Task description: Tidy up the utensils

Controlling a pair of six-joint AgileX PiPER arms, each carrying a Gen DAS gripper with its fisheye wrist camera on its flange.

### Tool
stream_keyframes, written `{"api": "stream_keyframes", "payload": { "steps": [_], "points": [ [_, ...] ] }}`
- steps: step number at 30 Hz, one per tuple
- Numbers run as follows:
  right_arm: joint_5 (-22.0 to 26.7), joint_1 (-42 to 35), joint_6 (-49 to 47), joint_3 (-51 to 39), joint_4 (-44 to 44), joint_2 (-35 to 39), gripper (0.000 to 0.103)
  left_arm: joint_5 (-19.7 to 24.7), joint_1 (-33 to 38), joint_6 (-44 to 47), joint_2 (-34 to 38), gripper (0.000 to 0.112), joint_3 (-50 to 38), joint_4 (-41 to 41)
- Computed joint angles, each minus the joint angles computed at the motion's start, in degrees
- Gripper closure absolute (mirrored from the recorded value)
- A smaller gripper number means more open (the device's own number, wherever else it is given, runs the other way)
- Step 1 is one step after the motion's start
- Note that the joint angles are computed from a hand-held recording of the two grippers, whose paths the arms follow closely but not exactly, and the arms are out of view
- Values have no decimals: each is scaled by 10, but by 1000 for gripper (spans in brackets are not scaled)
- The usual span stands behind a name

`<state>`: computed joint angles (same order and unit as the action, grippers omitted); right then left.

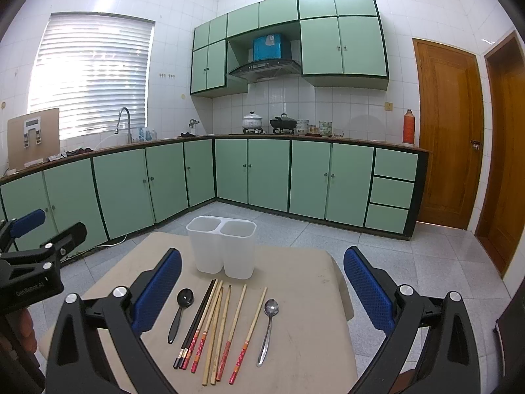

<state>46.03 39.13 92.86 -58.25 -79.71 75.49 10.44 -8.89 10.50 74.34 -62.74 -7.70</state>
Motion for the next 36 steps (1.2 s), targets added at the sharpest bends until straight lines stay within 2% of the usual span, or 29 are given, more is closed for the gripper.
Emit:
{"api": "stream_keyframes", "payload": {
  "steps": [3,8,12,20,25,30,33,36],
  "points": [
    [-6,-4,4,0,-1,6,6,0,6,24,9,14,-4,-24],
    [-21,-27,-29,-17,33,27,6,8,9,3,31,14,-19,1],
    [-32,-60,-90,-44,101,59,6,20,15,-36,64,14,-36,41],
    [-103,-160,-242,-104,258,142,6,71,17,-116,173,14,-119,138],
    [-138,-212,-349,-158,356,213,6,115,13,-101,259,14,-195,126],
    [-154,-261,-507,-226,514,291,13,171,-8,-126,353,14,-284,155],
    [-142,-282,-586,-268,590,333,17,204,-14,-127,406,14,-342,154],
    [-126,-293,-634,-302,630,368,25,243,-15,-123,446,14,-397,147]
  ]
}}
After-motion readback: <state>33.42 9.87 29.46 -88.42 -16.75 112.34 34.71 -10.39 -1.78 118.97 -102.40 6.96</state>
